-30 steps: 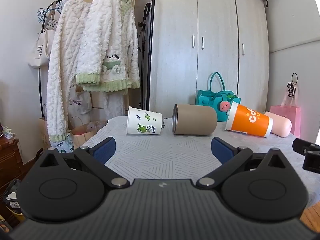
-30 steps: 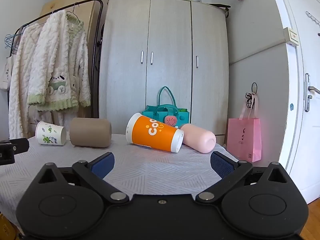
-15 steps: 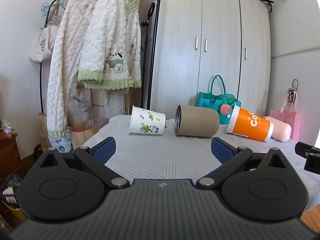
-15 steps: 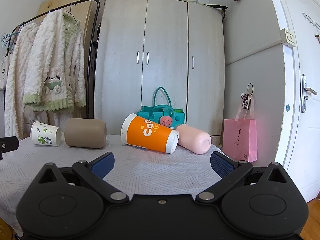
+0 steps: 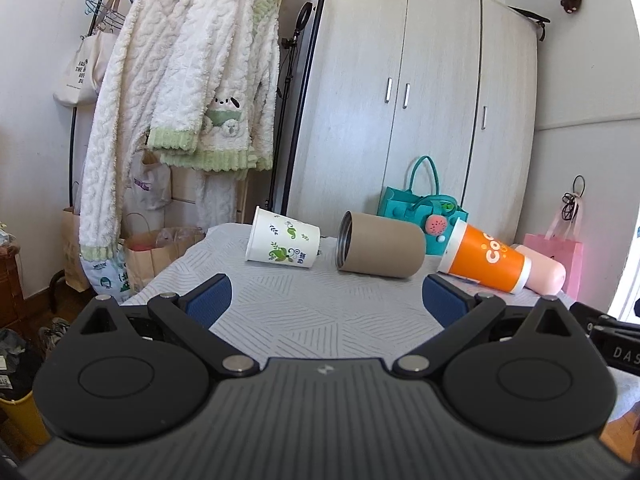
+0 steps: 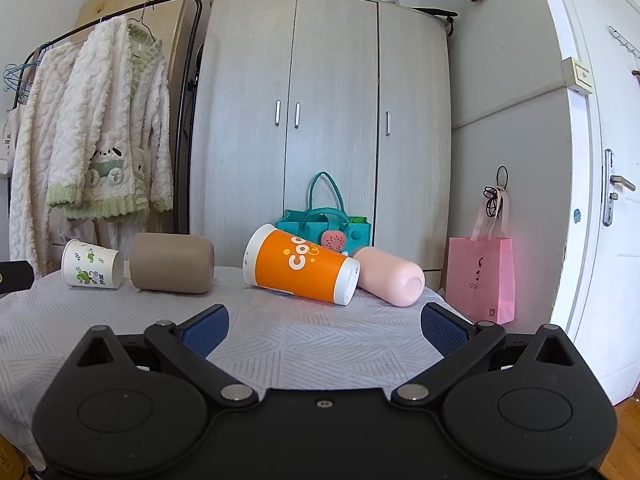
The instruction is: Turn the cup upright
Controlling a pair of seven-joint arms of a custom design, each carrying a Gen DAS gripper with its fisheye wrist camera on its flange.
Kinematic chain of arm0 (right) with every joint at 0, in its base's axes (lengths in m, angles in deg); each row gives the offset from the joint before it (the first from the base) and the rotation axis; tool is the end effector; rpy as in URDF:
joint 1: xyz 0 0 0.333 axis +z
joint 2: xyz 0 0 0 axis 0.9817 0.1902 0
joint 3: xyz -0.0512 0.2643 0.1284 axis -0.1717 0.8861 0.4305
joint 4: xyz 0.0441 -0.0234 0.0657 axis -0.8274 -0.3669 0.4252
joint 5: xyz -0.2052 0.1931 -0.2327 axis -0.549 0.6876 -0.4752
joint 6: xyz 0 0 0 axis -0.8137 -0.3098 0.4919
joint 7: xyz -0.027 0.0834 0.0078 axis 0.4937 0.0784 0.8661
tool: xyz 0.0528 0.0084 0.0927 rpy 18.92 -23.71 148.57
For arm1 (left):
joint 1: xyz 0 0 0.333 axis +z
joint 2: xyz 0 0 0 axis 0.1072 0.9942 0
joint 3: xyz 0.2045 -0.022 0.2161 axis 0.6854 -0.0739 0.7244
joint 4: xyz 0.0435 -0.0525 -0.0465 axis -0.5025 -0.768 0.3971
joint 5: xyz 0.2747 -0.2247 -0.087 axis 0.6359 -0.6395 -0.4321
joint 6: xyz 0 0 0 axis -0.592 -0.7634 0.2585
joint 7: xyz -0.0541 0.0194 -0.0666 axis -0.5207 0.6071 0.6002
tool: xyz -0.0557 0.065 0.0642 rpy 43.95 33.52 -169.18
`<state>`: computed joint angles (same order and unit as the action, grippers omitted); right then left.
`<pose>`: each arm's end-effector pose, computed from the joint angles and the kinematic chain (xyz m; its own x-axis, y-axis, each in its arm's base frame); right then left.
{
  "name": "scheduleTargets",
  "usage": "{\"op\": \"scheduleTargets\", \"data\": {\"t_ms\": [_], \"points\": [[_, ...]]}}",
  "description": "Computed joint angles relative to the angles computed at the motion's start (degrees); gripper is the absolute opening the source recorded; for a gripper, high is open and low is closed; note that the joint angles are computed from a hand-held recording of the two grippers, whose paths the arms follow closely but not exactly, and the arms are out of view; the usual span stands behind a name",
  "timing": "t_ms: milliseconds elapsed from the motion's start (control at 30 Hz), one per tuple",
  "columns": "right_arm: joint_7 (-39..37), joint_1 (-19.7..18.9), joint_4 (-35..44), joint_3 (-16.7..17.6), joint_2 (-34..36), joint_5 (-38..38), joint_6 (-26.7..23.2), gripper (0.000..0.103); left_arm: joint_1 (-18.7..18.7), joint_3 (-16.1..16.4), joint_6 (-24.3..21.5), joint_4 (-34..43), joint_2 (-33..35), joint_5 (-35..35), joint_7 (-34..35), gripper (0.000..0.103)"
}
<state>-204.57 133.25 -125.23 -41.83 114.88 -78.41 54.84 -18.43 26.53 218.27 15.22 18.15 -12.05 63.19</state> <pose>0.5689 0.4675 0.3354 -0.5887 -0.8060 0.0622 -0.1905 0.0635 -0.9796 0.6667 -0.3596 0.3252 -0.4525 -0.8779 0.1567 -0.2286 -0.0557 -0.9719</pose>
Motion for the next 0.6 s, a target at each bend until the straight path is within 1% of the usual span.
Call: {"op": "scheduleTargets", "data": {"t_ms": [67, 233, 333, 367, 433, 467, 533, 600], "points": [[-0.2, 0.0, 0.3, 0.0, 0.2, 0.1, 0.0, 0.103, -1.0, 1.3, 0.3, -0.2, -0.1, -1.3, 0.8, 0.103], [-0.2, 0.3, 0.6, -0.1, 0.5, 0.3, -0.6, 0.103, -2.5, 3.1, 0.4, -0.2, -0.3, -4.5, 3.0, 0.103], [-0.3, 0.2, 0.5, -0.1, 0.5, 0.5, -0.7, 0.103, -2.2, 2.6, 0.1, -0.7, -0.8, -4.4, 3.6, 0.103], [-0.3, 0.1, 0.5, -0.1, 0.4, 0.6, -0.6, 0.103, -2.6, 3.1, -0.4, -0.7, -0.9, -5.2, 4.0, 0.103], [-0.1, 0.2, 0.4, -0.1, 0.4, 0.6, -0.5, 0.103, -4.1, 5.2, -2.3, 0.3, -0.6, -7.9, 5.1, 0.103], [-0.1, 0.2, 0.3, -0.1, 0.3, 0.6, -0.5, 0.103, -4.0, 5.0, -2.6, 0.3, -0.6, -7.8, 5.2, 0.103], [-0.3, 0.1, 0.3, 0.0, 0.3, 0.6, -0.2, 0.103, -2.8, 3.5, -2.9, -0.2, -0.9, -6.1, 4.8, 0.103], [-0.5, 0.1, 0.4, 0.0, 0.4, 0.6, -0.1, 0.103, -2.7, 3.4, -2.8, -0.5, -1.1, -5.8, 4.6, 0.103]]}}
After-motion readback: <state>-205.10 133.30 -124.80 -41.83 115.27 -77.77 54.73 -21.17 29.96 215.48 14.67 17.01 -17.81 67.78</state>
